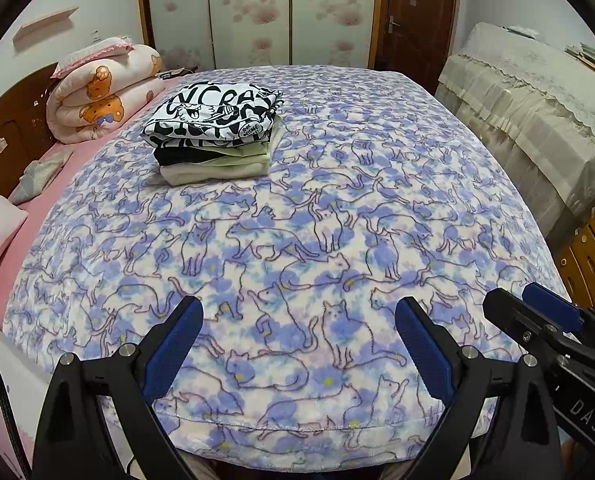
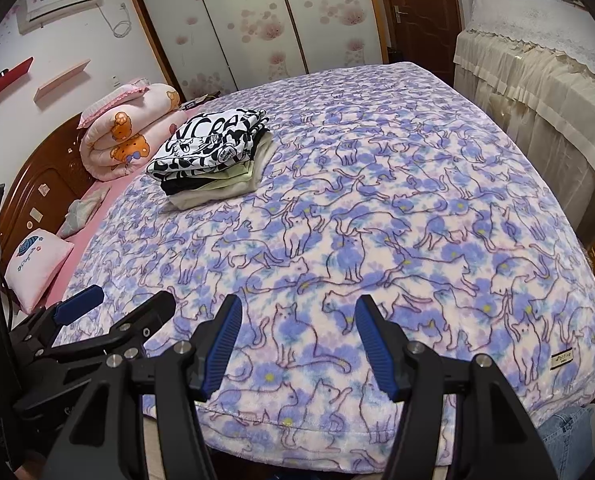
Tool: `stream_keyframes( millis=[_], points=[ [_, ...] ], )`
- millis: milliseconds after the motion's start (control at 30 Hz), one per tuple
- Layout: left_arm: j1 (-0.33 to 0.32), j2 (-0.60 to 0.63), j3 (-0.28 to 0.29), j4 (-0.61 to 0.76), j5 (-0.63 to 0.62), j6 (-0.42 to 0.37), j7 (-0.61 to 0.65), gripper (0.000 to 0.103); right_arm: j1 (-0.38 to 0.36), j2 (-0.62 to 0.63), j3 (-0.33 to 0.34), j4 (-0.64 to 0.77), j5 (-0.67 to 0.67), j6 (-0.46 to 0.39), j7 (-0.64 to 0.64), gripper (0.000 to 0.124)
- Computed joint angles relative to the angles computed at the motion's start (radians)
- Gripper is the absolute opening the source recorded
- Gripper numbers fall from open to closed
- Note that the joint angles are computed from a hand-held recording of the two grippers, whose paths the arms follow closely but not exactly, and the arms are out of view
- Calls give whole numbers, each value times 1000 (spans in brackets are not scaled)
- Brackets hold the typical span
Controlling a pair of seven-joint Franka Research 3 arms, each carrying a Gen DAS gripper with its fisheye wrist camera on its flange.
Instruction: Fold large clothes
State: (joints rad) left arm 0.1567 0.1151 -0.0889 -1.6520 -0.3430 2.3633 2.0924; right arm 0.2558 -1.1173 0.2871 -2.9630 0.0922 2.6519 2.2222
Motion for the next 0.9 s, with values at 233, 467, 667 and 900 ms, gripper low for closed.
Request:
stream_keyframes(
  millis=[233,467,667,900],
  points=[
    [2,1,0,4,0,-4,3,96,1,-1,8,2,-2,-3,11,59],
    [2,5,0,9,2,-10,1,96,3,-2,6,-1,-5,-3,14,59],
    [2,2,1,4,2,-7,-1,96,7,-4,6,-4,-4,0,17,59],
    [4,-11,8,-18,12,-16,-15,96,6,0,12,-2,-8,-1,24,59]
  ],
)
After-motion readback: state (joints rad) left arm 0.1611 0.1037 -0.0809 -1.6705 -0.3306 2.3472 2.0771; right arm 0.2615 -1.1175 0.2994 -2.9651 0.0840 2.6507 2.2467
